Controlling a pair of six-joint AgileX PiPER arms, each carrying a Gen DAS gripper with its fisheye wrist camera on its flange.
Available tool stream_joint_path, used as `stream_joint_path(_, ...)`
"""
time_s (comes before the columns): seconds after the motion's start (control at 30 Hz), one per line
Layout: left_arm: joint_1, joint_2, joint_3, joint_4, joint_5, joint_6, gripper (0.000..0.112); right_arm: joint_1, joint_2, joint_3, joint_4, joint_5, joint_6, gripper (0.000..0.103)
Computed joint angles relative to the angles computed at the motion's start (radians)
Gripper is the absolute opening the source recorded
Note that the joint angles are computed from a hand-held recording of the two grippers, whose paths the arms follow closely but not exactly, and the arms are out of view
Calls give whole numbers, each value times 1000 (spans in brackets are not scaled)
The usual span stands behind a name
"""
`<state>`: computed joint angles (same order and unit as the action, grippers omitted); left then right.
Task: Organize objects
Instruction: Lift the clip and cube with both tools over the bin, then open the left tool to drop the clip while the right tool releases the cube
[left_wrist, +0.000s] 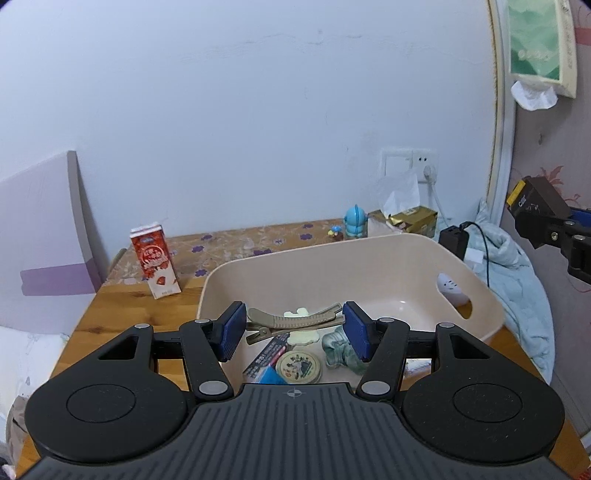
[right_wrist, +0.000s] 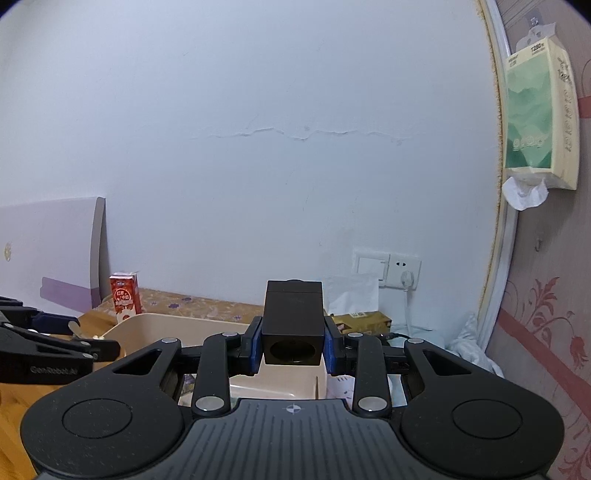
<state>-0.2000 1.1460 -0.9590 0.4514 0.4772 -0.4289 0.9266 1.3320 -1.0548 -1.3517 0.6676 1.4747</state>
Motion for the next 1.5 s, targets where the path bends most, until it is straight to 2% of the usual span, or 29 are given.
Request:
stream_joint_path(0.17, 44, 151, -86, -99, -14, 91, 59, -64, 91, -67, 27, -81, -52, 29)
stream_joint_path(0.37, 86, 306, -191, -239, 19, 228, 59, -123, 201, -154, 128, -157, -159, 29)
stream_joint_path(0.57, 124, 417, -273, -355, 84, 353, 59, -173, 308, -251, 373, -190, -386, 29)
stream_joint_path(0.7, 138, 460, -308, -405, 128, 410, 59, -180, 357, -290, 474, -176, -500, 29)
stream_joint_path(0.93, 174, 500, -354, -522, 189, 501, 60, -212, 437, -381, 767, -114, -790, 29)
stream_joint_path(1.07, 184, 504, -364, -540, 202, 504, 61, -206, 458, -406, 788, -86, -824, 29)
stream_joint_path(1.1, 185, 505, -368, -537, 209, 498, 67, -203, 462, -411, 784, -79, -819, 39)
stream_joint_path(1.17, 190, 503, -370, -535, 214, 491, 72, -201, 460, -410, 771, -72, -800, 41)
stream_joint_path(1.3, 206, 491, -374, -573, 230, 512, 75, -198, 433, -386, 740, -85, -757, 57)
stream_joint_path(1.5, 193, 438, -337, -563, 213, 511, 81, -192, 379, -355, 696, -85, -689, 73)
